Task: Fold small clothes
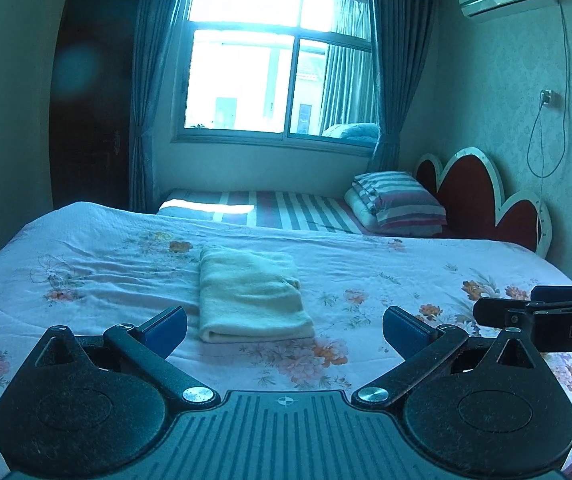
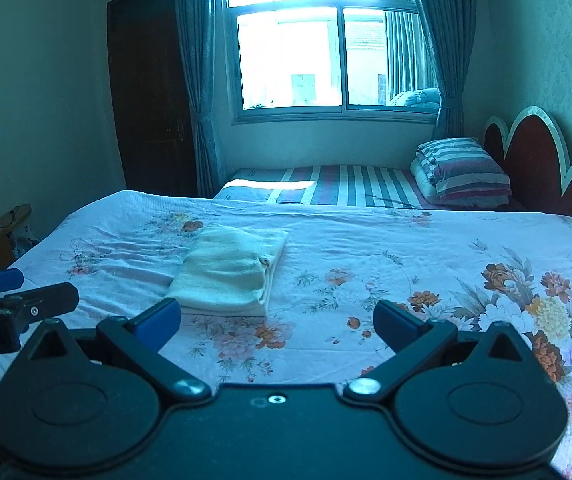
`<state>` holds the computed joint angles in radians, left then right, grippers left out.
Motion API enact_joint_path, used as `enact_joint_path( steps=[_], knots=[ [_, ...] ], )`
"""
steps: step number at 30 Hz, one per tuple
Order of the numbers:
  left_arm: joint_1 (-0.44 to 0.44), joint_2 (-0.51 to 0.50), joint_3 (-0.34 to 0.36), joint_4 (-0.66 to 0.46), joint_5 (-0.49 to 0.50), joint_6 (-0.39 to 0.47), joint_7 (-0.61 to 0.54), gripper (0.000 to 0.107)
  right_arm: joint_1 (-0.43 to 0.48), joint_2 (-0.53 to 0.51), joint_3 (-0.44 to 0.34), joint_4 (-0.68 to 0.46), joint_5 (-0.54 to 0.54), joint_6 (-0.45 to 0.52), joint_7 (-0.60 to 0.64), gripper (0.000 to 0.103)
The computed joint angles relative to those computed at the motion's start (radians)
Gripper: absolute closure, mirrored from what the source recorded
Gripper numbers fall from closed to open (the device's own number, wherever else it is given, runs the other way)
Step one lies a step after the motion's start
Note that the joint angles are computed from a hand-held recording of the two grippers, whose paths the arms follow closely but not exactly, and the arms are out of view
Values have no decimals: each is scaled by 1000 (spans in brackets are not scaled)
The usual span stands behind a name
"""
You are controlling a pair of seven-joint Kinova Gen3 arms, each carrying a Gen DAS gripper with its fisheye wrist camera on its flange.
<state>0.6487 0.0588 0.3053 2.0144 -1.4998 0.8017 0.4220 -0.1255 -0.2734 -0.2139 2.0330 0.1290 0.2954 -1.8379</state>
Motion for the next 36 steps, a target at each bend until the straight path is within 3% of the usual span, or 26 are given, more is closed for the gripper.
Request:
enact_joint_path(
  steps=[15, 36],
  knots=[
    [21, 4, 10, -5, -51, 32, 50, 5, -28, -16, 50, 1, -36, -3, 63, 0],
    [3, -14, 15, 18, -79, 10, 60, 5, 24, -22, -11, -10, -8, 12, 11, 0]
  ],
)
